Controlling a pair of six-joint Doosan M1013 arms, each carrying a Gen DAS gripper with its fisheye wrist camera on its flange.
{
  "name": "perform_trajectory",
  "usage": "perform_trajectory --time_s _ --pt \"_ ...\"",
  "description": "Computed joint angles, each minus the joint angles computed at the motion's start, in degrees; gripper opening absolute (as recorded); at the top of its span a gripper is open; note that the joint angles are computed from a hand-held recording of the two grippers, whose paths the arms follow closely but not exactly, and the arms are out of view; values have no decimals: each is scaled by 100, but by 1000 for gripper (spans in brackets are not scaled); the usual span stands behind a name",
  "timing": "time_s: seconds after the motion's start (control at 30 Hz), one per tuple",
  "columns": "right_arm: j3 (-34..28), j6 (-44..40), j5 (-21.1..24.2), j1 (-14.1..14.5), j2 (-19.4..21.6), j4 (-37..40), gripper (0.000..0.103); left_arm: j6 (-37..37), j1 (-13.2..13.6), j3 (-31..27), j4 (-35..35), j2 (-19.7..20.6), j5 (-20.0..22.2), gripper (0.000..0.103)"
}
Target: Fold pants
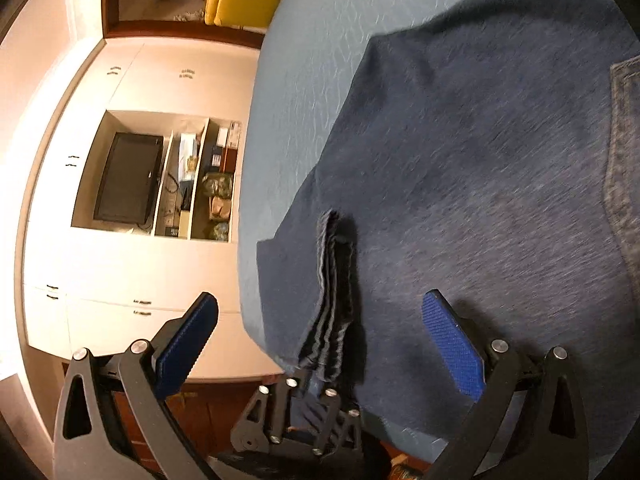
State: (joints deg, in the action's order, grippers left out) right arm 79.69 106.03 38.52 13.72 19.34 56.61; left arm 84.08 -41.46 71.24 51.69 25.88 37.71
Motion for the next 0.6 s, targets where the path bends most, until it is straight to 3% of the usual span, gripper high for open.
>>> perform_trajectory --time_s 0.1,0.2,0.33,0.43,0.6 --pt "-163 64 305 3 119 121 98 225 197 -269 -1054 -91 -99 9" --pt "-278 -402 744 -14 383 1300 98 637 421 -729 -2223 -28 88 9" --pt "-367 -686 923 43 598 2224 98 906 557 -958 -2825 -26 158 9" --pt "-398 -1055 882 56 721 2920 98 1031 525 -848 -2854 -87 132 9" --pt "-754 -1018 1065 20 987 2986 98 1270 505 -716 -2983 -133 98 9"
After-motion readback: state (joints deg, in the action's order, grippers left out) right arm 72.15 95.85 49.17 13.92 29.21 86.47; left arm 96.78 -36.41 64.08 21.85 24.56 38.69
